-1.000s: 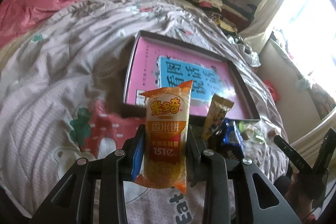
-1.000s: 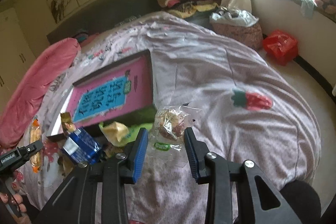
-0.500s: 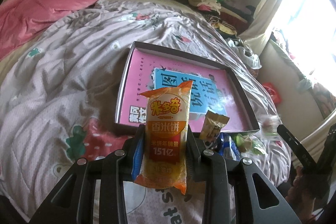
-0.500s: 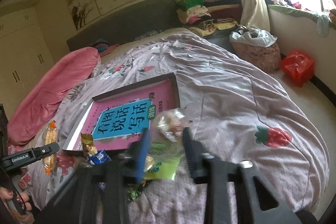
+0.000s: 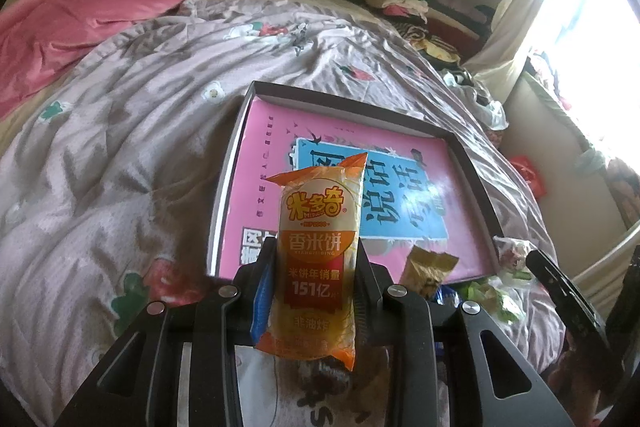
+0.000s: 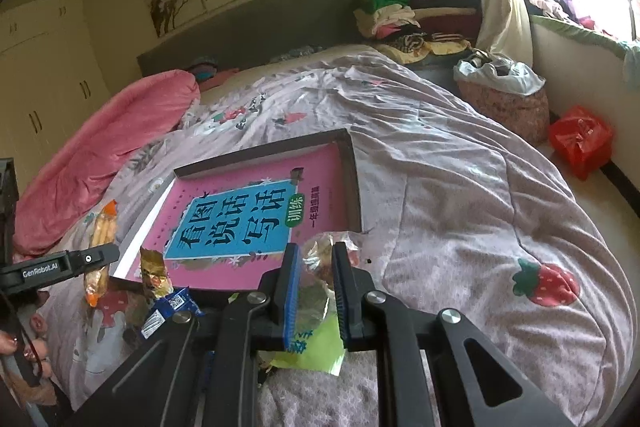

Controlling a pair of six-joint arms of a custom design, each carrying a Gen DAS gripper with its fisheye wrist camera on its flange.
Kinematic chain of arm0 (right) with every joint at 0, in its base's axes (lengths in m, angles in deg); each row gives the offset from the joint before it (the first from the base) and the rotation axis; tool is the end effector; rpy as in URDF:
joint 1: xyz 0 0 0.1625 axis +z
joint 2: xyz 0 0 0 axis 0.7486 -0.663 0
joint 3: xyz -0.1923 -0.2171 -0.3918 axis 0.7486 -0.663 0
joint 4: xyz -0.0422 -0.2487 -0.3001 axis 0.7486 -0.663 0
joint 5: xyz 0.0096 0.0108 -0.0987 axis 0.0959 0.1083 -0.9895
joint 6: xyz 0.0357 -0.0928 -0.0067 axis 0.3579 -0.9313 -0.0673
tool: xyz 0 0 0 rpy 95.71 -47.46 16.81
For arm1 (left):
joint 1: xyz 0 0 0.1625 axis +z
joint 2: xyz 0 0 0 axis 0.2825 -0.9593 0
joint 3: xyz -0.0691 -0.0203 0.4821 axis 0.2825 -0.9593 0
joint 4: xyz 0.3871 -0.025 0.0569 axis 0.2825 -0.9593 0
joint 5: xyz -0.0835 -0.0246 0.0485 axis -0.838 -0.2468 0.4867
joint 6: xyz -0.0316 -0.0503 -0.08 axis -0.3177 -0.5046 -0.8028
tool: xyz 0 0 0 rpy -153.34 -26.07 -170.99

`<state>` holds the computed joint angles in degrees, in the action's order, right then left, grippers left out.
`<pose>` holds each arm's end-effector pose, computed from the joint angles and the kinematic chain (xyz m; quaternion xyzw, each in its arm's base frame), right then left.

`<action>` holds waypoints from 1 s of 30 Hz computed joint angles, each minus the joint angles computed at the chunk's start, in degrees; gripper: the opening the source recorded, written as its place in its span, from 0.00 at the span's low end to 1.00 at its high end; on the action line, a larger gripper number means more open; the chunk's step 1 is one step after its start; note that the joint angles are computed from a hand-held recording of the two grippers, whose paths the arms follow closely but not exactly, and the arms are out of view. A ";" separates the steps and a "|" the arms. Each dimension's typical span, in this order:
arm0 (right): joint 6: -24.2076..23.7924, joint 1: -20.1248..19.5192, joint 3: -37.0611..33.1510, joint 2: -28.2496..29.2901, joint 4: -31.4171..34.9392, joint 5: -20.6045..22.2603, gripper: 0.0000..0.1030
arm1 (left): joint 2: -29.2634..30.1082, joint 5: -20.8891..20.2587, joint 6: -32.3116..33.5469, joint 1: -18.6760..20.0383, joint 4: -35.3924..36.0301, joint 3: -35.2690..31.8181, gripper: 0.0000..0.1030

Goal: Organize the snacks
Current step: 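Carry the biscuit packet into the tray and release it with the left gripper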

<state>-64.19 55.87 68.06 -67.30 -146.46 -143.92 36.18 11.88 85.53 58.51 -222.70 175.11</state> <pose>0.2888 -0.7693 -0.0112 0.2065 -0.8724 0.3726 0.2398 -0.0119 -0.7768 0.2741 0.0355 0.8998 -0.3588 0.2458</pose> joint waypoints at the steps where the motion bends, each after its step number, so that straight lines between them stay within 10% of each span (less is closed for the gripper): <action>1: -0.06 -0.08 -0.70 0.25 1.02 0.25 0.16 | 0.19 -0.08 0.03 0.05 0.19 -0.38 0.34; 30: -1.71 -1.12 -10.58 5.01 9.76 -1.08 0.17 | 6.08 5.65 2.60 0.10 8.40 -9.49 0.34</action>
<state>-65.90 54.74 57.49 -62.28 -136.70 -145.01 42.26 17.53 88.13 58.61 -214.30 165.63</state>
